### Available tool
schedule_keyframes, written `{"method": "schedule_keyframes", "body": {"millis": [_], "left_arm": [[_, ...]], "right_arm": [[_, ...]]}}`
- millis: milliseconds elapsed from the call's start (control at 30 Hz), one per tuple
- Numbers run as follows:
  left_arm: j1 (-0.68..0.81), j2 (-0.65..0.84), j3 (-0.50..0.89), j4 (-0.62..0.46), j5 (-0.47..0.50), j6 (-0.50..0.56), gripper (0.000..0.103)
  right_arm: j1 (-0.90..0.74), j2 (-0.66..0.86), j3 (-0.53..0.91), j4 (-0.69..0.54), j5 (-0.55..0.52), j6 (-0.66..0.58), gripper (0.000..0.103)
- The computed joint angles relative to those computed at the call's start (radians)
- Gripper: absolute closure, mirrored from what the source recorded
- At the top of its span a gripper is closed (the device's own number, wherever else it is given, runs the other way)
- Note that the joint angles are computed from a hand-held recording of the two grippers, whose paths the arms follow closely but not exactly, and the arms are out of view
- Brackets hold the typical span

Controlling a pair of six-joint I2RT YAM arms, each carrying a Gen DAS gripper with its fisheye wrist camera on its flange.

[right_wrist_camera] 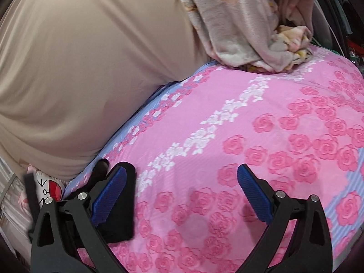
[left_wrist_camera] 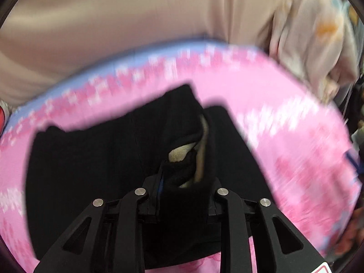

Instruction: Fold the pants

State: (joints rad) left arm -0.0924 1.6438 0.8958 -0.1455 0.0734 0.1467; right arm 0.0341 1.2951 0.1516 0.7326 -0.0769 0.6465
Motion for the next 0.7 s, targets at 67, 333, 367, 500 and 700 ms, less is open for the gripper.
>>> {"method": "schedule_keyframes", "body": {"millis": [67, 333, 367, 500, 700], "left_arm": [[-0.034, -0.045, -0.071, 0.087, -0.075, -0.011, 0.077], [0.061, -0.383, -0.128, 0.029, 0.223, -0.088, 0.023], [0.082, -0.421, -0.118, 0.017, 0.26, -0.076, 0.02], [0.186, -0.449, -0.033, 0.013, 0.235, -0.089, 0.017], [0.488, -0.206, 0.132, -0.103, 0.2, -0.145, 0.017]], "right_arm": [[-0.027, -0.011, -0.016, -0.002, -0.018, -0.007, 0.007], [0.025, 0.054, 0.072, -0.019, -0.083, -0.051, 0.007], [0.046, 0.058, 0.095, -0.037, -0.09, -0.059, 0.007], [0.104, 0.128, 0.178, -0.013, -0.241, -0.02, 0.007], [0.281, 0.346, 0.471, -0.185, -0.282, -0.099, 0.005]]}}
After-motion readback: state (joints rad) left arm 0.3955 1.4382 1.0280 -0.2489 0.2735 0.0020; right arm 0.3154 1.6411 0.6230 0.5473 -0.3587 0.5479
